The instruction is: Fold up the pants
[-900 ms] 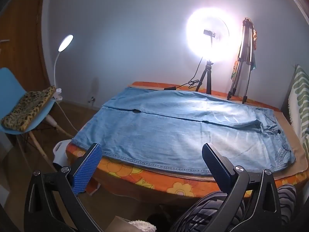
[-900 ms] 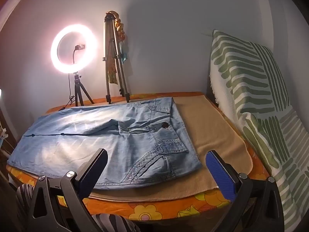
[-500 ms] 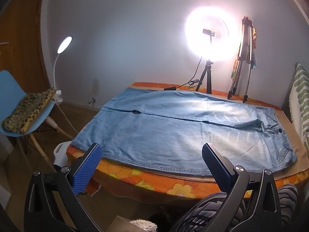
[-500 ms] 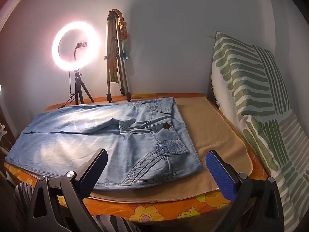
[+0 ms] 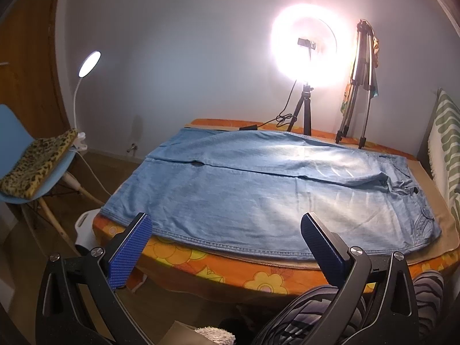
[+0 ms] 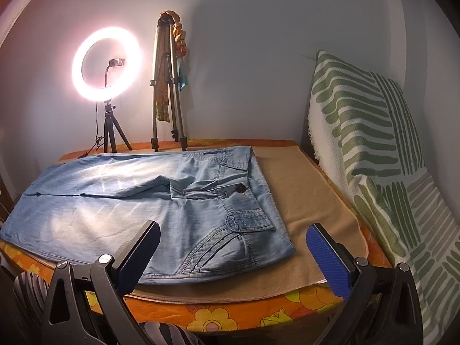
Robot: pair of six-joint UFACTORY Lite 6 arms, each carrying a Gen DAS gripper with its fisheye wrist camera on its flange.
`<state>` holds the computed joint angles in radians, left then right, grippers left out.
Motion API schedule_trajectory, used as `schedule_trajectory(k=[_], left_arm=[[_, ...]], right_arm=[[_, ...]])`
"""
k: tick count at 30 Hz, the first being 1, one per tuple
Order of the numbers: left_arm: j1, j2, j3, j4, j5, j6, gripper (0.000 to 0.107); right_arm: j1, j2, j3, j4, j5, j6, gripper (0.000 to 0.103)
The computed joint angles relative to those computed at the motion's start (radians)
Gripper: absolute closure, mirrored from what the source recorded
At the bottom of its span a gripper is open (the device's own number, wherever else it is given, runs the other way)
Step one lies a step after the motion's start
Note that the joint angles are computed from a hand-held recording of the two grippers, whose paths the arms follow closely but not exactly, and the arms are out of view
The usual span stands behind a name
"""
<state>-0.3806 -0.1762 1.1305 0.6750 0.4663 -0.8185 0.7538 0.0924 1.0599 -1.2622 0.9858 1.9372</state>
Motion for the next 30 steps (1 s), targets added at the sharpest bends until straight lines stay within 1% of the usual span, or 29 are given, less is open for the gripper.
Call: schedule_trajectory(k=[8,14,30], left_arm=[[-0.007,-0.012,-0.006,0.014,0.008,-0.014,0.004],[0.014,-0.016,-0.005,-0.030,0.002,0.028,0.004],[0.029,-0.014,-0.002,-0.058,0.000,0.057,0.004]], right_arm=[[-0.001,0.003,0.006,-0.007,-0.002,-0.001,0.000],[0.006,0.012,0.014,-0.013,0.005,0.008,0.000],[0.021,0.021,0.014,-0.017,0.012,0.027,0.000]])
